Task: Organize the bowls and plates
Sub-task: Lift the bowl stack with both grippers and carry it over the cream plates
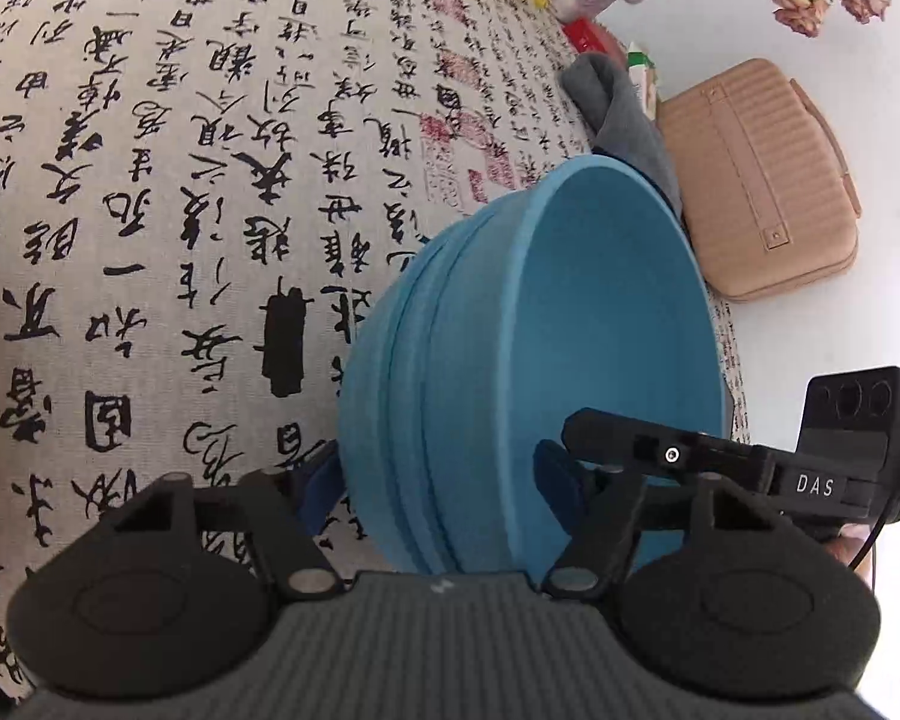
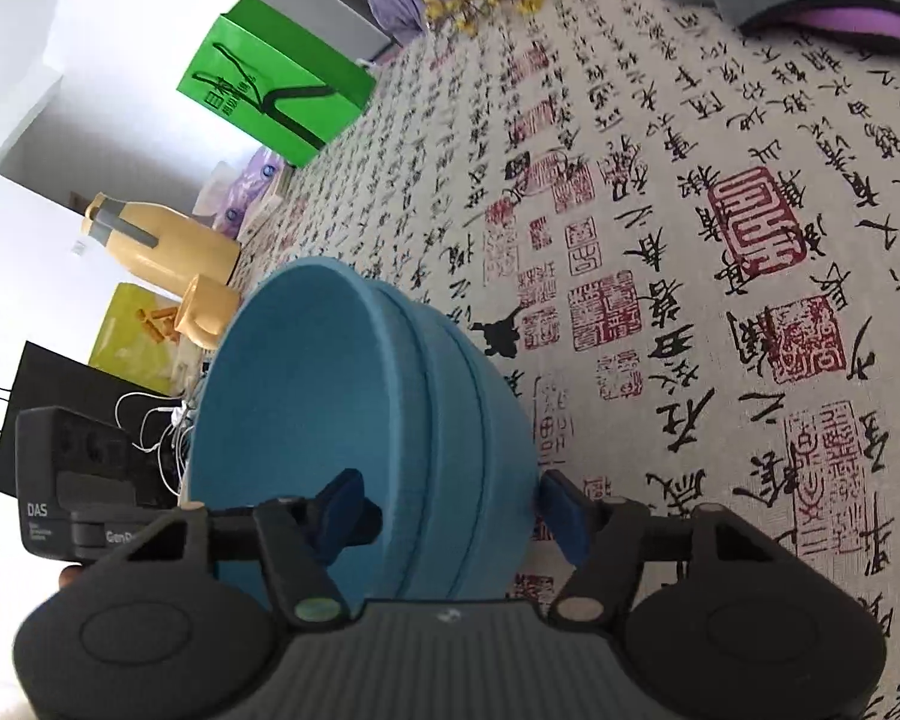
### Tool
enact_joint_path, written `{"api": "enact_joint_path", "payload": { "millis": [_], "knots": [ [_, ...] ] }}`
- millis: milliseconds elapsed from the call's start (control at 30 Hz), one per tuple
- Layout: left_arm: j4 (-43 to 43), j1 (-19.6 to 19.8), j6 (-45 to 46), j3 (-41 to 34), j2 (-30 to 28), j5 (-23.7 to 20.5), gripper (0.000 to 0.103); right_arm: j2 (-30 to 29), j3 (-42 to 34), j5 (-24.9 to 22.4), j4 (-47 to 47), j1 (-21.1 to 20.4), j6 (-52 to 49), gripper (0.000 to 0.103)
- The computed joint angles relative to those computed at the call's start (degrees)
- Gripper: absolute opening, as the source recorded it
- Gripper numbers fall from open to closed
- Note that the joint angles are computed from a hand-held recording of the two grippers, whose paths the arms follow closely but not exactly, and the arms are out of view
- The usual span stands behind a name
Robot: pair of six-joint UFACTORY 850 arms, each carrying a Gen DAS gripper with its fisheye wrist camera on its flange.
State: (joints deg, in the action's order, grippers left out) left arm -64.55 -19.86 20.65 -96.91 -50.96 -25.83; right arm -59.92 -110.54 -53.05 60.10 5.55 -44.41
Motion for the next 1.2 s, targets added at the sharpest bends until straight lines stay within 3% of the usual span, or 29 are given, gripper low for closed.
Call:
{"api": "enact_joint_path", "payload": {
  "millis": [67,133,267,400,600,800,1000,1200],
  "knots": [
    [1.4,0.1,-1.8,-0.5,-0.3,0.0,0.058,-2.3,-3.6,-2.4,-2.4,0.0,2.9,0.053],
    [4.6,0.0,-5.3,-1.6,-0.7,-0.4,0.055,-4.2,-6.5,-4.4,-3.3,-0.1,5.1,0.053],
    [9.5,-0.1,-11.5,-3.1,-0.7,-1.3,0.051,-4.4,-7.9,-3.3,-7.0,0.4,8.5,0.042],
    [10.7,0.2,-13.6,-6.6,-2.4,-3.7,0.05,-4.7,-9.8,-4.7,-8.1,-0.1,9.0,0.041],
    [8.1,0.0,-11.8,-6.9,-2.6,-3.3,0.05,-3.8,-10.3,-4.1,-9.7,-0.3,10.9,0.041],
    [2.8,0.8,-5.4,0.3,2.2,-2.2,0.05,-1.7,-7.6,-3.2,-9.7,0.6,11.1,0.041],
    [2.7,2.2,-4.3,6.3,7.1,-0.4,0.05,-0.4,-6.4,-3.2,-8.2,2.4,9.6,0.041],
    [1.1,4.8,-1.1,14.3,12.9,1.0,0.05,-1.4,-8.7,-4.0,-7.2,5.8,9.8,0.041]
  ]
}}
